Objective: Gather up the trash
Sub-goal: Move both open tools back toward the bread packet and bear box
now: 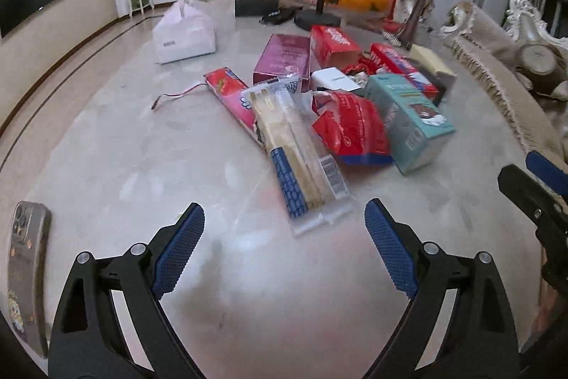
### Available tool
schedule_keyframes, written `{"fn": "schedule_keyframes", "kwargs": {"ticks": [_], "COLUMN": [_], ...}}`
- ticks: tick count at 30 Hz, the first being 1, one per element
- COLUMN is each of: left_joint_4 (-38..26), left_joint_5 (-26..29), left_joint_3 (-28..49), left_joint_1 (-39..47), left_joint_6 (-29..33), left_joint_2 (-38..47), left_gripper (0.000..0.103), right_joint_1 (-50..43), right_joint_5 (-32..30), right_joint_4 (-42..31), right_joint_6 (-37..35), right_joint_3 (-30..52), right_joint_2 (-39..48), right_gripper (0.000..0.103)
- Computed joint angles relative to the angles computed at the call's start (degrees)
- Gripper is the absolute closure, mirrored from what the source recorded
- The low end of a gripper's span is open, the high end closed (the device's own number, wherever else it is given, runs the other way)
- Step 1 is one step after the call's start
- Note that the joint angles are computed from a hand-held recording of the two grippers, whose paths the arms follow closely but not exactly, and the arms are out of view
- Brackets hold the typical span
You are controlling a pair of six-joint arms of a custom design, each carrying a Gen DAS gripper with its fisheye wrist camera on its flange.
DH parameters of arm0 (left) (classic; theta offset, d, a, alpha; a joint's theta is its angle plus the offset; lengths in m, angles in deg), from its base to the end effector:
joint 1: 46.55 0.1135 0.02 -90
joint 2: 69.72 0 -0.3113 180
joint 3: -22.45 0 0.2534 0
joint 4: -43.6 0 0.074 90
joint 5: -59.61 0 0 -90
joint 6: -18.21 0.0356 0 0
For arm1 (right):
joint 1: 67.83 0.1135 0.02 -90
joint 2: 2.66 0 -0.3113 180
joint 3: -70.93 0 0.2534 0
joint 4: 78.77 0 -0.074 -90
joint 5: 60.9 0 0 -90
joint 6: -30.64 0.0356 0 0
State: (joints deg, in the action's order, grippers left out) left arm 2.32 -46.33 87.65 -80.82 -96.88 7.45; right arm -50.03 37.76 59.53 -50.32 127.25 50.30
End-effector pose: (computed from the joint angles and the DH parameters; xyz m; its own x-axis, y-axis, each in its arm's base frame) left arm 0.2233 -0.1403 0.2778 -0.7717 0.0324 -0.6352 0.0866 0.9948 -0.0544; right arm 0.1645 0.0472 0.3091 -0.6131 -0.0337 -0.7893 -0.0946 0.9950 0.0310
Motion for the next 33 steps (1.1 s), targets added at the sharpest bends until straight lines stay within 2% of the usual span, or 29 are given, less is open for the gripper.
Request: {"fn": "schedule_keyframes", "kwargs": {"ticks": [4, 10, 15, 19, 22, 25, 28, 32, 33], "left_joint_4": [-0.54, -0.73, -0.79, 0.78, 2.22, 3.30, 3.76, 3.65, 3.63], "left_joint_5": [-0.76, 1.08, 0.15, 2.43, 7.12, 10.30, 12.29, 13.04, 13.45], "left_joint_3": [2.14, 3.73, 4.95, 4.06, 2.96, 1.92, 1.38, 1.36, 1.38], "left_joint_1": [0.32, 2.34, 3.26, 5.42, 8.48, 11.17, 12.59, 13.24, 13.31], "left_joint_6": [-0.56, -1.60, -0.04, 2.49, 4.45, 6.45, 8.33, 10.80, 11.44], "left_joint_2": [3.48, 6.40, 7.76, 6.99, 6.22, 5.01, 4.52, 4.50, 4.45], "left_gripper": [0.014, 0.014, 0.014, 0.014, 0.014, 0.014, 0.014, 0.021, 0.023], "right_joint_1": [-1.16, -0.07, 0.03, 0.33, 0.18, -0.32, 0.41, 0.59, 0.39], "right_joint_5": [-2.82, -2.03, -1.05, 0.13, 0.69, -0.59, 0.63, 0.75, 0.20], "right_joint_4": [2.02, 4.50, 4.68, 5.05, 5.27, 5.11, 5.76, 6.26, 6.05], "right_joint_6": [-0.31, -1.16, -2.76, -3.38, -3.21, -3.14, -3.39, -3.36, -3.48], "right_joint_3": [0.71, 1.74, 3.77, 5.06, 5.45, 5.54, 5.32, 4.98, 5.12], "right_joint_2": [4.54, 9.05, 12.97, 15.41, 16.58, 17.64, 18.51, 18.59, 18.70], "right_gripper": [0.023, 0.023, 0.023, 0.023, 0.025, 0.027, 0.027, 0.029, 0.035]}}
